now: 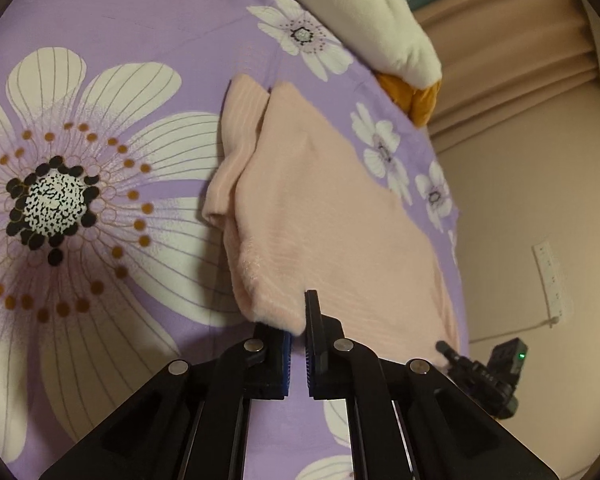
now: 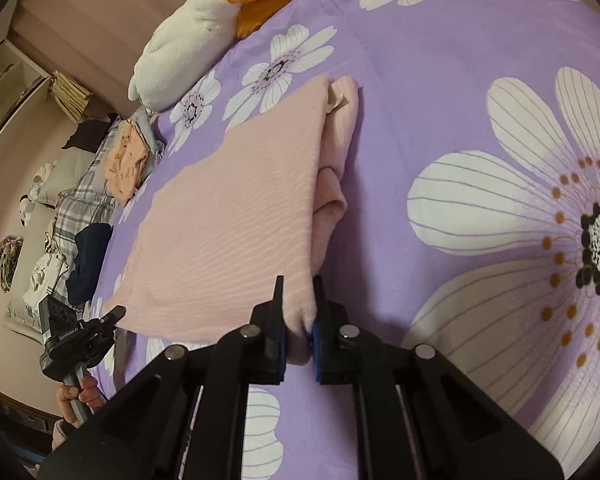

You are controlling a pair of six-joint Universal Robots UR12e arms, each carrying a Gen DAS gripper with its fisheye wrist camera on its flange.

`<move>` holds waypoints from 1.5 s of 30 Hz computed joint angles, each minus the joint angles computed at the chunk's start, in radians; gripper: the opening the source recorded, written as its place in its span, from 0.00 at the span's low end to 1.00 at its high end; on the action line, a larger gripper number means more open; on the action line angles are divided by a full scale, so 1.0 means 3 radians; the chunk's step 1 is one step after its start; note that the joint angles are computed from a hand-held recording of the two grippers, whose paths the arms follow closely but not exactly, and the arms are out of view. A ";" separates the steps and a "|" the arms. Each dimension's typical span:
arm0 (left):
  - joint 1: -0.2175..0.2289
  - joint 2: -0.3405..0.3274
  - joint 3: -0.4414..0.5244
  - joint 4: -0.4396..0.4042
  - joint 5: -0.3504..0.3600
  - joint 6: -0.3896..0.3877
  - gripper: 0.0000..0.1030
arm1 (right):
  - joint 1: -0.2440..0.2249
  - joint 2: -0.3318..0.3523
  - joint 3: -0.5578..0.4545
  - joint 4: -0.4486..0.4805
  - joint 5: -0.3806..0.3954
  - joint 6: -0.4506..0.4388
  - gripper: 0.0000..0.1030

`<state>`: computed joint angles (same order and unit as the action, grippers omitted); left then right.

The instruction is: Fold small clothes

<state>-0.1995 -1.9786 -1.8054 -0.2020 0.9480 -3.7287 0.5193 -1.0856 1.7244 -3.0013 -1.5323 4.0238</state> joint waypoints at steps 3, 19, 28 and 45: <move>0.0010 0.0026 -0.0063 -0.0067 0.0019 0.0035 0.04 | -0.0020 0.0013 0.0024 0.0016 0.0083 0.0077 0.09; 0.0094 -0.0112 0.0065 0.0136 -0.0156 -0.0260 0.60 | 0.0032 -0.0015 -0.0162 0.0033 -0.0109 -0.0333 0.30; 0.0040 -0.0375 0.0495 -0.0151 -0.0230 -0.0134 0.60 | 0.0117 0.0505 -0.1009 0.0472 0.0206 -0.0950 0.30; -0.0014 -0.0410 0.0681 -0.0646 0.0144 0.0320 0.11 | 0.0150 0.1193 -0.2321 0.1622 -0.0149 -0.1282 0.06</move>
<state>-0.2038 -2.1017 -1.6012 -0.3958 0.9912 -3.6326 0.5644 -0.7276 1.0281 -2.5147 -1.5771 3.6393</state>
